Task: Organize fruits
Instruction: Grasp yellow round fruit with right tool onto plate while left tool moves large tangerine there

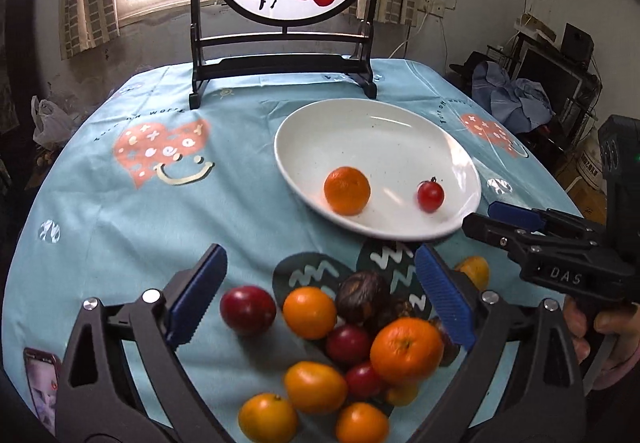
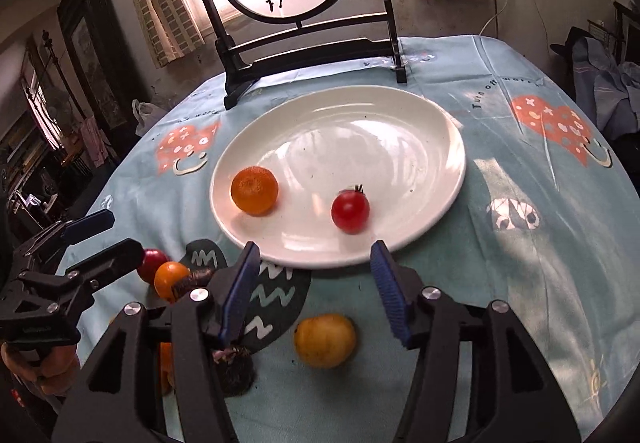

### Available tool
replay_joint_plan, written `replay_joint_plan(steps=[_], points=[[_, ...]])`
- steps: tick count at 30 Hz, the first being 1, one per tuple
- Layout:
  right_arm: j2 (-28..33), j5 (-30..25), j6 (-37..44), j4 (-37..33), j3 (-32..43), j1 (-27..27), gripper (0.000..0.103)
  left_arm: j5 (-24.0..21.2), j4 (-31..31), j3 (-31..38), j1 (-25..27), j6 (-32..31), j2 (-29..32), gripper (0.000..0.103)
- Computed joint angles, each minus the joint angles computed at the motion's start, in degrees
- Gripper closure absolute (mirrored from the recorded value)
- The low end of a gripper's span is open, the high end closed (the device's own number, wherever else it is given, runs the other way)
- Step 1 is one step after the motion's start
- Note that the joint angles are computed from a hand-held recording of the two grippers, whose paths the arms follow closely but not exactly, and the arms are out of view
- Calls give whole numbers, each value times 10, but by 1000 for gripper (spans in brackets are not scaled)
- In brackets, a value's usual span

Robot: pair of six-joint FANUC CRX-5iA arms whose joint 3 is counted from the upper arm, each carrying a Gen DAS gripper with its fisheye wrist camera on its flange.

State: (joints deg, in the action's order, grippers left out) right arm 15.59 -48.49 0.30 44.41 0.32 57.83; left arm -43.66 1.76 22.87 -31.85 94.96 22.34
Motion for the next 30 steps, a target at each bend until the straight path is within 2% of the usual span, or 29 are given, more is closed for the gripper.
replay_joint_plan(steps=[3,6,9,13,16,24,28,30], points=[[-7,7,-1,-37,-7,6,45,20,-4,-40,2,6,-23,6],[-1,-9,24,-61,3,11,45,9,-16,-41,-3,3,-23,6],[14,-39,51,-82,25,13,45,-7,2,-36,-6,-23,-15,6],[23,-58,72,-94,40,14,45,-8,7,-39,-9,-38,-16,6],[30,-67,89,-106,49,14,46,-5,33,-49,-6,-61,-18,6],[39,-75,113,-123,61,13,65,-5,67,-63,-8,-109,-21,7],[35,-65,111,-123,56,13,68,-12,89,-65,-7,-135,-16,8],[28,-57,99,-120,47,11,68,-13,109,-70,-5,-154,-15,14]])
